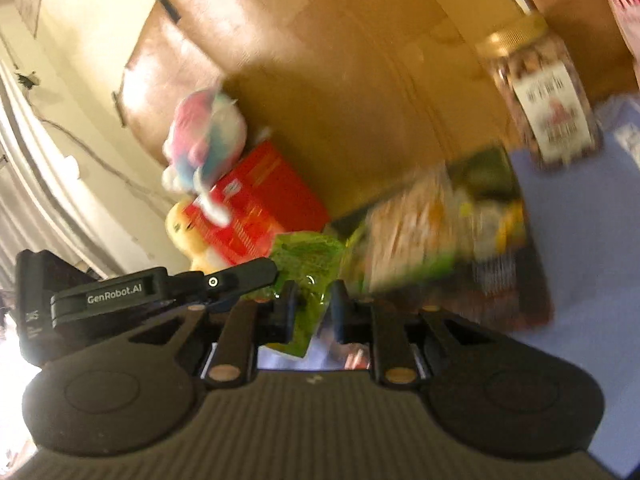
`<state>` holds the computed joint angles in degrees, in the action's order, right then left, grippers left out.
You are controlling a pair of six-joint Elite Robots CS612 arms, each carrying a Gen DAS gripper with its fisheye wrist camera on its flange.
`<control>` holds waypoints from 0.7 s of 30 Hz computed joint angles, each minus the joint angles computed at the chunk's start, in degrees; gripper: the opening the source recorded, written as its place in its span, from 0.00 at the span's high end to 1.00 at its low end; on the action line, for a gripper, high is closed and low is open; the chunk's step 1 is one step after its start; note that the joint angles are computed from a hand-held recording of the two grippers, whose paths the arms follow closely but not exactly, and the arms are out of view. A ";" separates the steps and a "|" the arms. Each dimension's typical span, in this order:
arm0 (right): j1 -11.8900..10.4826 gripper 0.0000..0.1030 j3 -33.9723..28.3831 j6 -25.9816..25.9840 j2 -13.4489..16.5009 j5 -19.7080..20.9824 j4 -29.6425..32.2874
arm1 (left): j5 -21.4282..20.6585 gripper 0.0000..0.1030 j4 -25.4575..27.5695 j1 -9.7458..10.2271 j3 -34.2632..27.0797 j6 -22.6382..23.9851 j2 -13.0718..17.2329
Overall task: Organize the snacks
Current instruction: 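Carry the green packet into the black tin box and release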
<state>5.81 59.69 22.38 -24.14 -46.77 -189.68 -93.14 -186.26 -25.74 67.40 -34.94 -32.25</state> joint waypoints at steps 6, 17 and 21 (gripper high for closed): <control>2.33 0.76 -5.69 -8.64 2.85 -10.52 3.21 | 13.07 0.69 12.64 -1.62 -7.71 7.91 3.05; -1.13 0.71 5.58 6.25 0.11 0.45 -8.53 | 7.92 0.58 -1.10 -1.24 6.26 5.06 -2.13; -0.82 0.71 9.30 2.95 -1.41 -2.74 -0.38 | 2.21 0.56 -2.29 -0.55 10.39 2.22 -2.74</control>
